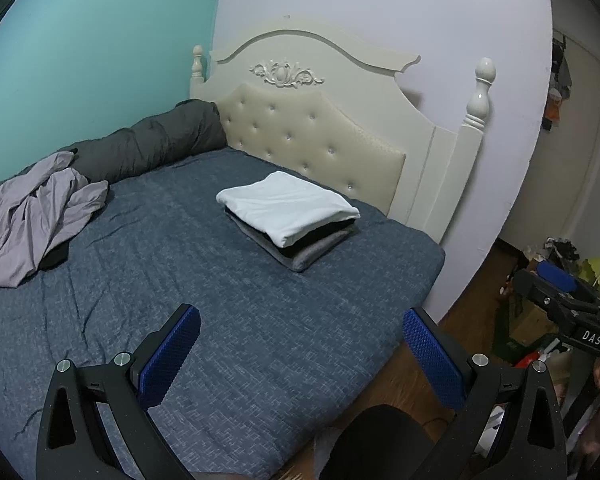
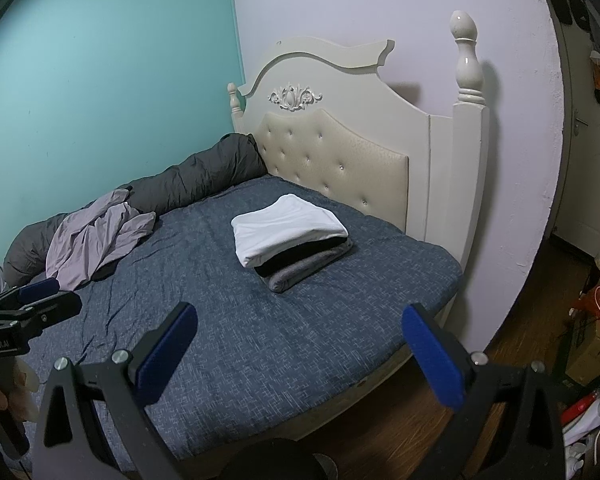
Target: Fold clothes
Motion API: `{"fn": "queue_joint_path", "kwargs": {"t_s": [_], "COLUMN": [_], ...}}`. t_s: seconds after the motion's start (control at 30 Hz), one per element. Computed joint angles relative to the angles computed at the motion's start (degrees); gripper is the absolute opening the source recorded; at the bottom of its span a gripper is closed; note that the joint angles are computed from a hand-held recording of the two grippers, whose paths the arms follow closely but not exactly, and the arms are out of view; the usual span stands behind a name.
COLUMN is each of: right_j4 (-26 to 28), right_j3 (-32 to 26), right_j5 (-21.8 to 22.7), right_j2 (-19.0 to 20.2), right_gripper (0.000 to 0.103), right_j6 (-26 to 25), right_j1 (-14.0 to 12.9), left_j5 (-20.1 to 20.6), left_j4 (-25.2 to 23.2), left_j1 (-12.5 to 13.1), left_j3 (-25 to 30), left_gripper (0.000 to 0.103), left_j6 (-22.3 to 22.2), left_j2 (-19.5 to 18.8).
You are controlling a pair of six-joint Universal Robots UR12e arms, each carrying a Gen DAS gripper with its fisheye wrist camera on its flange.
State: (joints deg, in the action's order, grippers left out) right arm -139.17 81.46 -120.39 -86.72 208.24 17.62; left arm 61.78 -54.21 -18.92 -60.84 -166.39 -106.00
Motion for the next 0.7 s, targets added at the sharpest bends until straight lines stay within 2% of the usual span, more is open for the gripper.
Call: {"fn": "queue_joint_path", "kwargs": {"t_s": [0.7], "right_j4": [0.5], "right_j3": [0.3], "right_j5": [0.7], "right_j2": [-0.1], "right_gripper": [0.103], "right_j6": [0.6], "right_j1": [-0.3], "left_j5": [1.0], "left_j4": [-0.1], "left_j1": [-0.2], "left_j3": [-0.2], "left_gripper": [0.103], "left_j6": [0.2], "left_j2": [-0.1]}}
